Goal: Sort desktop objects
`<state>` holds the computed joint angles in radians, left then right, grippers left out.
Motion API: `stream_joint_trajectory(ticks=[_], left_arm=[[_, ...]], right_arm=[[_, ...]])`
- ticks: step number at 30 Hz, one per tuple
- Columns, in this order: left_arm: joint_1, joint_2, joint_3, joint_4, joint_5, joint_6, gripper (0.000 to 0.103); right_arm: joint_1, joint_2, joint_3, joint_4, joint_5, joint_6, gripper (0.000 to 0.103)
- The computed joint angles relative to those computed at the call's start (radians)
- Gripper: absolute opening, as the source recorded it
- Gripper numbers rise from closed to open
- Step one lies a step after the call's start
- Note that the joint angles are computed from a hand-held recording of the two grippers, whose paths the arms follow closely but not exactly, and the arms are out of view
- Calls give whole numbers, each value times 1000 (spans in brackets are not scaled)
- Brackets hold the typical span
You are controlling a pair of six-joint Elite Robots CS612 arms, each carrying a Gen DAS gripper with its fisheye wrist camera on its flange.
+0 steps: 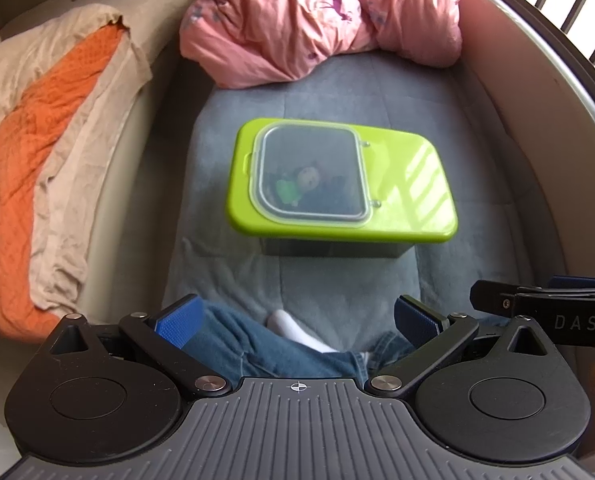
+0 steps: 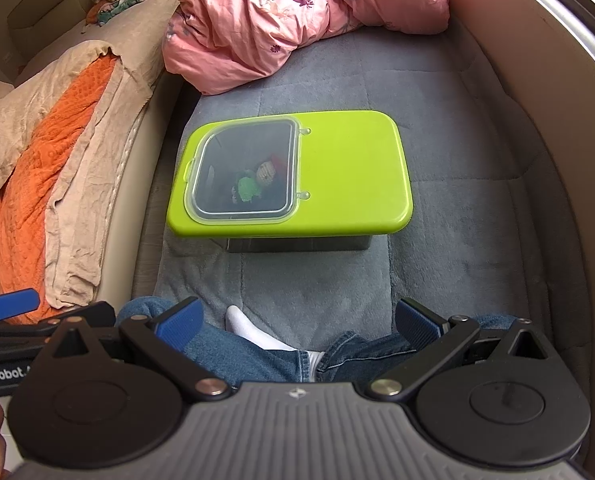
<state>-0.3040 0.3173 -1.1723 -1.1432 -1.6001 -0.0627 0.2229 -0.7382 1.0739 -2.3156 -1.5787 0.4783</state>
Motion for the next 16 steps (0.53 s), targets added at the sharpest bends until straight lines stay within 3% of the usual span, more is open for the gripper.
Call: stream_joint_trajectory(ticks=[16], left_arm=[[1, 6, -5, -27, -8, 25, 103]], right_arm=[[1, 3, -8, 14, 4, 4, 103]])
